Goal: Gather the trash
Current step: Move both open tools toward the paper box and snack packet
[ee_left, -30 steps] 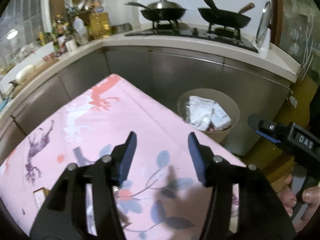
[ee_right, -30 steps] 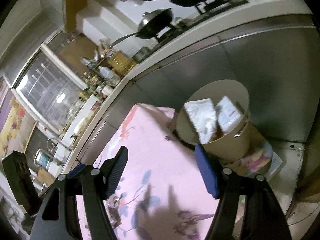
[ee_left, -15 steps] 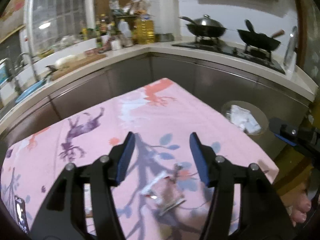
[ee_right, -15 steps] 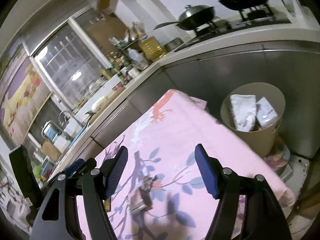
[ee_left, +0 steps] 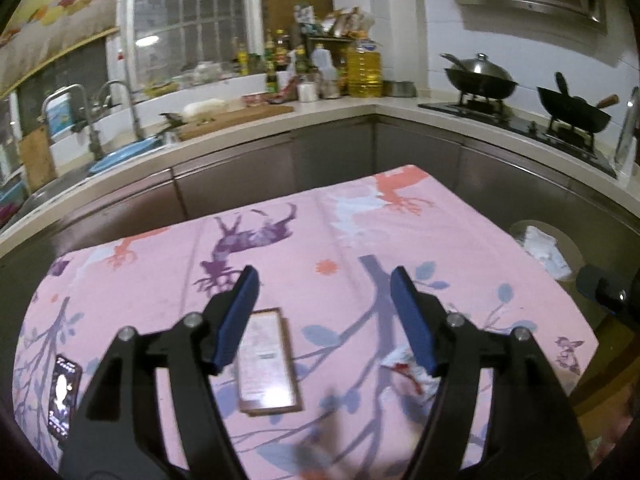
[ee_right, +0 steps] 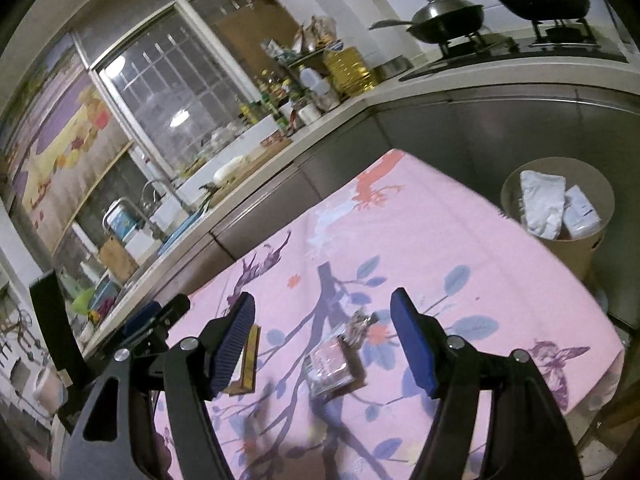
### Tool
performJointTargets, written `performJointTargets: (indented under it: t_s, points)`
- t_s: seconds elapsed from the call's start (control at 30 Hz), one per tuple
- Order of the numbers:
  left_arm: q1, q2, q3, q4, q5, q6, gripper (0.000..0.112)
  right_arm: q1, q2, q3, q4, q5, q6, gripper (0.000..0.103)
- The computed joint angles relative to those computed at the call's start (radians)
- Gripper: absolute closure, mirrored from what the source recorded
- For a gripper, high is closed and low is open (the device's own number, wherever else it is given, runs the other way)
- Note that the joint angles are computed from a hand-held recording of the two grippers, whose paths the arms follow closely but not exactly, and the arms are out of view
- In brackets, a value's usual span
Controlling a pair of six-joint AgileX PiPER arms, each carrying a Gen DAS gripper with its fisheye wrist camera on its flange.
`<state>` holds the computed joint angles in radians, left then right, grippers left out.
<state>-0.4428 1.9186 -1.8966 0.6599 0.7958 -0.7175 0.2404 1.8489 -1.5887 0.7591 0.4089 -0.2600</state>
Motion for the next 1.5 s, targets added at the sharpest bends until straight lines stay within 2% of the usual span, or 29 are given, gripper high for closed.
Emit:
performJointTargets:
  t_s: [0.17,0.27,0.33,0.43,0.5,0.67,0.83,0.93,1.07,1.17,1.27,1.3,1.5]
  points:
    - [0.028,-0.053,0.107,0.063,-0.034,-0.065,0.047,0.037,0.007,0.006,-0.065,-0.021,0.064,0.032]
    - [0.038,-0.059,0.127,0.101,-0.026,-0.09,0.045,0.063,0.012,0.01,-0.139,-0.035,0.136,0.03]
    - [0.05,-0.074,0.152,0.098,-0.04,-0.094,0.042,0.085,0.02,0.003,-0.232,-0.036,0.223,0.029]
    - [0.063,-0.088,0.175,0.101,-0.049,-0.099,0.039,0.104,0.031,-0.005,-0.283,-0.031,0.277,0.028]
    - [0.069,-0.087,0.174,0.097,-0.047,-0.095,0.038,0.124,0.04,-0.016,-0.386,-0.026,0.38,0.028]
    - [0.098,-0.092,0.188,0.038,-0.055,-0.066,0.036,0.155,0.052,-0.022,-0.488,-0.026,0.48,0.025]
    - [0.102,-0.079,0.184,0.047,-0.017,-0.069,0.035,0.171,0.059,-0.024,-0.522,-0.035,0.514,0.02]
    - [0.105,-0.077,0.185,0.045,0.002,-0.077,0.025,0.177,0.068,-0.03,-0.539,-0.025,0.537,0.02]
    - [0.132,-0.078,0.174,-0.032,0.008,-0.038,0.015,0.18,0.079,-0.038,-0.546,-0.013,0.548,0.019]
    - [0.118,-0.061,0.152,0.014,0.056,-0.052,0.015,0.176,0.084,-0.045,-0.534,-0.004,0.542,0.019]
    - [0.093,-0.011,0.08,0.067,0.177,-0.061,0.015,0.171,0.093,-0.053,-0.506,0.006,0.524,0.019]
    - [0.092,-0.002,0.064,0.066,0.195,-0.058,0.015,0.171,0.095,-0.056,-0.498,0.01,0.515,0.019]
    - [0.122,-0.007,0.058,-0.002,0.196,-0.046,0.015,0.18,0.096,-0.056,-0.483,0.01,0.486,0.019]
